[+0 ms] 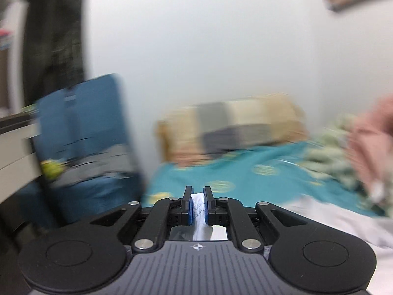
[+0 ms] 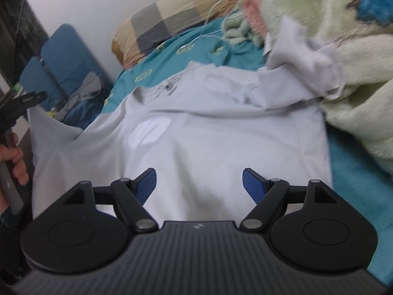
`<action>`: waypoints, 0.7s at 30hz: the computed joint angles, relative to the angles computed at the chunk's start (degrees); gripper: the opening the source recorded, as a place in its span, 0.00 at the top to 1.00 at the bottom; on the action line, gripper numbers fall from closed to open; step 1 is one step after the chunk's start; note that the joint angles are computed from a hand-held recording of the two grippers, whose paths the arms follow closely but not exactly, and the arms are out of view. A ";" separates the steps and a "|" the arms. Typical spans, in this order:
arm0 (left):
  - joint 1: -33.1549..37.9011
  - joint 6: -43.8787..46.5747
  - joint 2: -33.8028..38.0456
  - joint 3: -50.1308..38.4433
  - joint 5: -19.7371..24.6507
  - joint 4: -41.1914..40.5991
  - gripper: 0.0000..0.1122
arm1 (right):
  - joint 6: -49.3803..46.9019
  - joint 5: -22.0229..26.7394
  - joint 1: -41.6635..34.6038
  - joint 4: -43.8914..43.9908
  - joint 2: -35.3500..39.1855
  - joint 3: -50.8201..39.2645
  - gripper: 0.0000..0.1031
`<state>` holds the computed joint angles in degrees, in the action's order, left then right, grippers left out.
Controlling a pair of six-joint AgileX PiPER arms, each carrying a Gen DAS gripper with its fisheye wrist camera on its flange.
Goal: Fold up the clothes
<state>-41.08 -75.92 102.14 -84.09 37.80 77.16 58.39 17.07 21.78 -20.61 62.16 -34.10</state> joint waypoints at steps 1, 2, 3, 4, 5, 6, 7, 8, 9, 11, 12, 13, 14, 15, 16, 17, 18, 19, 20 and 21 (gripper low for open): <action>-1.38 0.92 1.78 -1.35 -0.78 -0.92 0.92 | -0.03 -0.23 -0.78 -0.10 0.03 0.10 0.23; -2.47 1.16 3.74 -2.74 -1.29 -2.06 0.91 | -0.26 -0.49 -1.63 -0.02 0.08 0.20 0.23; -3.33 1.05 5.53 -3.84 -1.79 -3.39 0.91 | -0.53 -0.77 -2.46 0.09 0.14 0.29 0.23; -4.03 0.40 7.11 -4.44 -2.24 -4.41 0.87 | -1.31 -1.28 -3.17 0.72 0.30 0.46 0.23; -4.58 0.20 8.58 -5.15 -2.55 -5.63 0.84 | -2.11 -1.80 -3.88 1.35 0.45 0.65 0.23; -5.20 -0.08 9.94 -5.79 -2.44 -6.63 0.82 | -2.27 -2.41 -4.35 1.37 0.52 1.01 0.23; -6.00 -0.56 11.03 -6.29 -1.29 -7.17 0.72 | -2.34 -2.98 -4.78 1.29 0.59 1.35 0.23; -6.66 -0.27 11.95 -6.90 -0.30 -8.47 0.53 | -1.43 -3.27 -4.92 0.30 0.79 1.51 0.23; -6.99 1.09 11.87 -6.86 0.15 -10.82 0.46 | -1.99 -3.81 -5.13 0.77 0.93 1.65 0.23; -7.45 -0.17 8.43 -2.17 -0.39 -11.66 0.44 | -3.84 -4.88 -5.68 2.35 1.20 1.89 0.23; -7.76 -1.42 6.07 0.80 -0.66 -11.55 0.44 | -4.42 -5.36 -5.76 2.77 1.24 1.92 0.23; -8.35 -3.00 2.90 4.35 -0.50 -11.40 0.43 | -4.93 -5.83 -5.81 3.11 1.27 1.95 0.23; -9.44 -4.53 -0.48 7.61 0.74 -11.37 0.42 | -4.63 -6.24 -5.66 2.61 1.17 1.97 0.23; -11.63 -6.40 -4.33 11.03 3.43 -10.93 0.42 | -4.40 -6.65 -5.45 2.03 0.91 2.09 0.23; -14.05 -7.84 -8.06 14.01 6.46 -10.89 0.40 | -3.76 -7.05 -4.95 0.98 0.50 2.27 0.23; -17.03 -8.79 -11.61 16.41 10.29 -11.32 0.38 | -3.08 -7.45 -4.45 -0.13 0.10 2.44 0.23; -20.92 -8.94 -14.71 17.77 15.45 -12.53 0.36 | -2.16 -7.83 -3.91 -1.47 -0.31 2.60 0.23; -24.95 -8.81 -17.28 18.28 20.65 -14.18 0.35 | 0.39 -8.02 -2.97 -4.46 -0.82 2.77 0.23; -28.93 -9.16 -19.37 18.58 25.43 -15.59 0.35 | 3.16 -8.20 -2.01 -7.70 -1.32 2.94 0.23; -32.72 -10.11 -20.86 18.52 29.86 -16.70 0.35 | 6.72 -8.47 -0.83 -12.02 -1.95 3.25 0.23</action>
